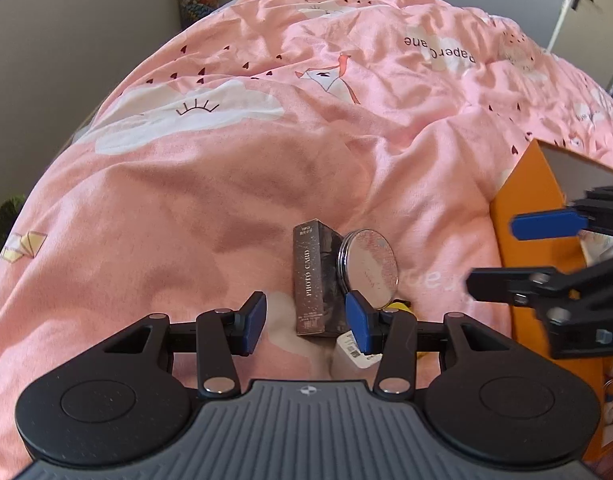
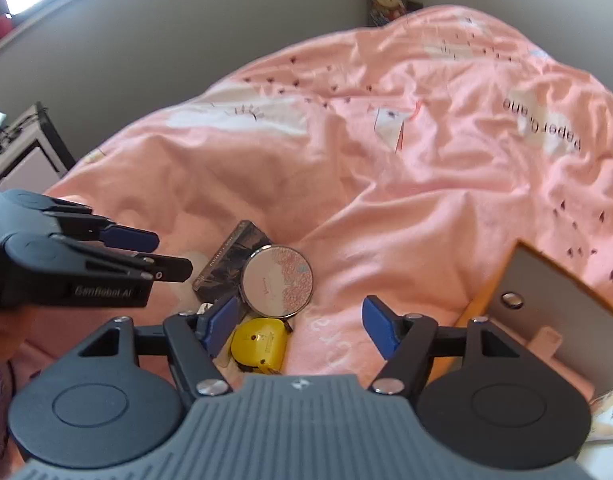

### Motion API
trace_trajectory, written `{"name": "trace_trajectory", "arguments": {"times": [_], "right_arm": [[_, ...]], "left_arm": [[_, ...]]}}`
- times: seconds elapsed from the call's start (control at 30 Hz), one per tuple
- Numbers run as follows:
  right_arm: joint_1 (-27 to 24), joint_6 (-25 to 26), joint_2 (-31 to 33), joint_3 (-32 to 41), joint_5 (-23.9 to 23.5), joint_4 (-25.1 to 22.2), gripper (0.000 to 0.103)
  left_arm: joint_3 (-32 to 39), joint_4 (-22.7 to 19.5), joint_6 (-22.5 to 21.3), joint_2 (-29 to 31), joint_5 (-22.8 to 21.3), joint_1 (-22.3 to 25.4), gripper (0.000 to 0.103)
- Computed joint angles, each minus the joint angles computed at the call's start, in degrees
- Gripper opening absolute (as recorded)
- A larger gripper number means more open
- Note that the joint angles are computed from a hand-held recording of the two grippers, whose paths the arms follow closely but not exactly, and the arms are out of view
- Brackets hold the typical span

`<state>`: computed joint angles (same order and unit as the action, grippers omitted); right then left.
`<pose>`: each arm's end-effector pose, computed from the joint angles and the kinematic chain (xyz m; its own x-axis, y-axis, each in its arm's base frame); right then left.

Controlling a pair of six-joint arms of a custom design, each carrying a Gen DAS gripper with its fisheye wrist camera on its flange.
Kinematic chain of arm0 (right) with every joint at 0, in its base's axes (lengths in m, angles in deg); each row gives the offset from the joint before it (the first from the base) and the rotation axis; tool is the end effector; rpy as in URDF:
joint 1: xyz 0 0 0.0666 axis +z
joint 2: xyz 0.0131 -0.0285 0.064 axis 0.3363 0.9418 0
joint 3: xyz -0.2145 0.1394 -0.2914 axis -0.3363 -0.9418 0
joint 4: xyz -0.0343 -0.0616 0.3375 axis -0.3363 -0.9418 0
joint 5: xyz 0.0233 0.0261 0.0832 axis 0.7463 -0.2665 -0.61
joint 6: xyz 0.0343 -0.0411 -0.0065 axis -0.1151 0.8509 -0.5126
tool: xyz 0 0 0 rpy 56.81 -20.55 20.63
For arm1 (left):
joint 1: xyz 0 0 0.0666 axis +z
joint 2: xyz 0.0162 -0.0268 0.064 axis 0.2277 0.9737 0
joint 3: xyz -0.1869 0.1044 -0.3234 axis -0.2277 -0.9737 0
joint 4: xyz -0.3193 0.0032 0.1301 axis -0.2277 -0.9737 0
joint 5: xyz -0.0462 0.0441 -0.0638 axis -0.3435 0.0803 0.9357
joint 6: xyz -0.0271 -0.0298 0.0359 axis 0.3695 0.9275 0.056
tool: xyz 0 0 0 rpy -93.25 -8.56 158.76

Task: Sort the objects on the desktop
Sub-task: 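Move both open tools back to the compact mirror and remaining items, then grasp the PHOTO CARD box with the left tool while the right tool grasps the compact mirror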

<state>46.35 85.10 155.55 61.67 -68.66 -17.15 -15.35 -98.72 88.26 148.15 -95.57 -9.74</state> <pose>0.4607 0.2441 0.3956 -0.5782 -0.5773 -0.5765 -0.7611 0.6363 0.1261 0.3840 -0.1529 0.3822 -0.8415 -0.1253 -0.5255 -0.1353 0.9906 -0.0195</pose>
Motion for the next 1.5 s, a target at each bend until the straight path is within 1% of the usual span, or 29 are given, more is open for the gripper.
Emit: {"name": "trace_trajectory", "arguments": {"times": [0.07,0.13,0.2,0.3,0.33,0.37,0.5,0.63,0.8,0.93,1.0,1.07,1.23,1.33,1.4,1.43,1.47,1.5], "right_arm": [[1.0,-2.3,1.7,0.8,0.0,0.4,0.066],[2.1,-3.4,3.4,1.7,0.9,0.4,0.064],[3.3,-1.9,4.6,2.0,2.3,0.5,0.064],[4.7,0.9,6.1,2.3,4.8,0.8,0.062],[4.8,1.3,6.8,2.8,4.8,0.5,0.060],[5.0,1.8,7.5,3.3,4.7,0.0,0.060],[5.5,3.3,9.7,5.1,5.4,-1.3,0.059],[6.3,5.2,11.9,7.4,5.8,-3.9,0.060],[7.8,7.8,12.2,6.7,9.5,-2.2,0.060],[7.8,8.1,12.6,7.3,9.8,-2.4,0.061],[7.6,7.8,12.6,7.5,9.4,-2.8,0.059],[7.2,6.8,12.4,7.5,8.1,-3.0,0.044],[7.3,7.0,11.3,6.5,8.3,-2.1,0.036],[7.4,7.7,10.9,5.9,9.0,-1.4,0.036],[7.9,8.8,10.5,5.0,10.3,-0.4,0.044],[8.2,9.9,10.5,4.7,11.4,0.0,0.051],[8.7,10.9,10.6,4.7,12.2,0.3,0.054],[8.8,11.9,10.6,4.7,12.3,0.3,0.054]], "left_arm": [[-0.9,0.9,-1.2,-0.1,-0.1,0.2,0.052],[-1.4,0.8,-1.8,0.3,0.0,0.6,0.052],[-1.5,-0.1,-2.0,1.0,-0.4,1.0,0.052],[-2.4,0.2,-2.5,1.1,-0.1,1.7,0.049],[-2.6,0.4,-2.8,1.0,-0.2,1.8,0.045],[-2.7,0.4,-2.9,1.0,-0.3,1.8,0.045],[-2.8,0.3,-2.8,0.7,0.6,2.2,0.044],[-3.0,0.6,-2.4,0.3,1.9,3.0,0.044],[-3.0,0.7,-2.0,0.2,2.3,3.3,0.044],[-2.9,0.8,-1.6,0.3,2.9,3.5,0.044],[-2.8,0.7,-1.5,0.3,2.9,3.5,0.045],[-2.8,0.7,-1.5,0.3,2.9,3.5,0.045],[-2.9,0.7,-1.1,0.1,3.4,3.7,0.045],[-2.8,0.6,-1.0,0.1,3.5,3.9,0.044],[-3.0,0.8,-0.5,-0.3,4.2,4.2,0.044],[-3.1,1.0,0.0,-0.5,4.7,4.5,0.045],[-3.2,1.1,0.4,-0.6,5.0,4.7,0.045],[-3.2,1.2,0.9,-0.7,5.4,5.0,0.045]]}}
